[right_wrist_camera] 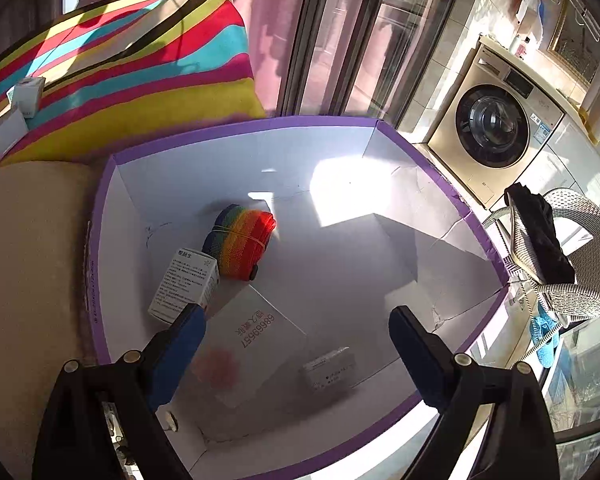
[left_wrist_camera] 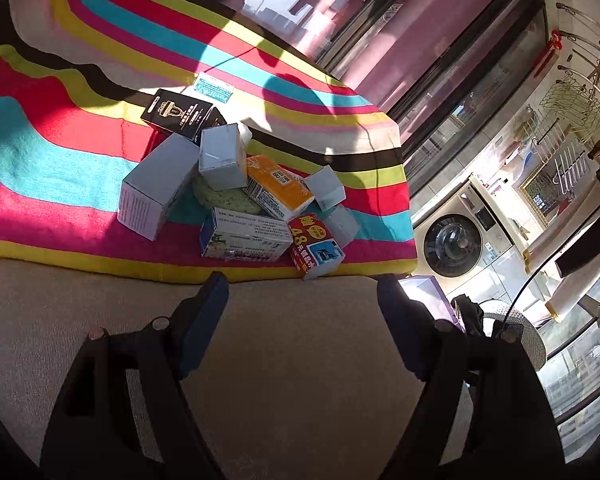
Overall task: Organize objects
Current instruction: 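Move both open grippers back to the remaining boxes on the cloth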
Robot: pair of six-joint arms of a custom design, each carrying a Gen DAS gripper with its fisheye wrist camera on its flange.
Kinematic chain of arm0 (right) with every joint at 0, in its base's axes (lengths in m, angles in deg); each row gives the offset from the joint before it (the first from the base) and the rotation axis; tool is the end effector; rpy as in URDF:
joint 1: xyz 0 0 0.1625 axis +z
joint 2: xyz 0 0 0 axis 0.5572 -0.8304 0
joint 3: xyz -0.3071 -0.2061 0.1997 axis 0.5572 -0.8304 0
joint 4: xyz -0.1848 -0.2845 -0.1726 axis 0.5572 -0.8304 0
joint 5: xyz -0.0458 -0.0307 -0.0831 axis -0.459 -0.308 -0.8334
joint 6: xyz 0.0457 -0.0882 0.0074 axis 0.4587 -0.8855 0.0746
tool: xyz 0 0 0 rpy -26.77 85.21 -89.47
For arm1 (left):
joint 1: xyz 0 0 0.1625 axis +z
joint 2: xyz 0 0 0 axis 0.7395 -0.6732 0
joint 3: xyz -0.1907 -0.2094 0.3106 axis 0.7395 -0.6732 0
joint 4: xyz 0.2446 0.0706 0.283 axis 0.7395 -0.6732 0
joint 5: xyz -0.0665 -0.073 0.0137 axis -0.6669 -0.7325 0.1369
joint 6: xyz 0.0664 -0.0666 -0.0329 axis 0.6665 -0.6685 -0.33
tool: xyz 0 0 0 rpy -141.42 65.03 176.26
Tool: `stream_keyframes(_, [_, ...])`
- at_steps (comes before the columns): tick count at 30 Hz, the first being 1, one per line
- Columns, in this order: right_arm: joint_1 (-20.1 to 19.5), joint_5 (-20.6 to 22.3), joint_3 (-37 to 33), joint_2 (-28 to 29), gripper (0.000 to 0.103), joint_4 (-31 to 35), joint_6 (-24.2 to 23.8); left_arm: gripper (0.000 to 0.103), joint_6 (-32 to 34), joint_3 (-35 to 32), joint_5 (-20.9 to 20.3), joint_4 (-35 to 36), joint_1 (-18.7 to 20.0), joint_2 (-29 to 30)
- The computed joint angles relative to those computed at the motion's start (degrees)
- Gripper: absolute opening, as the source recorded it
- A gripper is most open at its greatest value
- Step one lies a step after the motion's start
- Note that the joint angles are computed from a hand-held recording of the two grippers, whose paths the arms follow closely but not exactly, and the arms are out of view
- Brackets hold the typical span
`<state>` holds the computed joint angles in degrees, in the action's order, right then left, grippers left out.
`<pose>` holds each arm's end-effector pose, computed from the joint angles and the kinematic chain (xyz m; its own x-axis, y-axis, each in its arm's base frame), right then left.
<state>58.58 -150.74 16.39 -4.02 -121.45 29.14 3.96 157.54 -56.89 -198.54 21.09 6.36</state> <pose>0.0848 -0.7279 0.1951 -0.5331 0.2279 0.8148 -0.3340 0.8281 -0.4502 -0.1223 -0.7481 0.2241 -0.9795 0.1560 -0.1277 0.2009 0.6994 -0.6860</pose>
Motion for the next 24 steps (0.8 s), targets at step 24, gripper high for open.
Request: stream_keyframes(24, [10.25, 18.62, -20.31, 12.11, 0.094, 19.93, -4.55, 0.085, -3.57, 0.75, 1.35, -2.44, 2.84, -1.26])
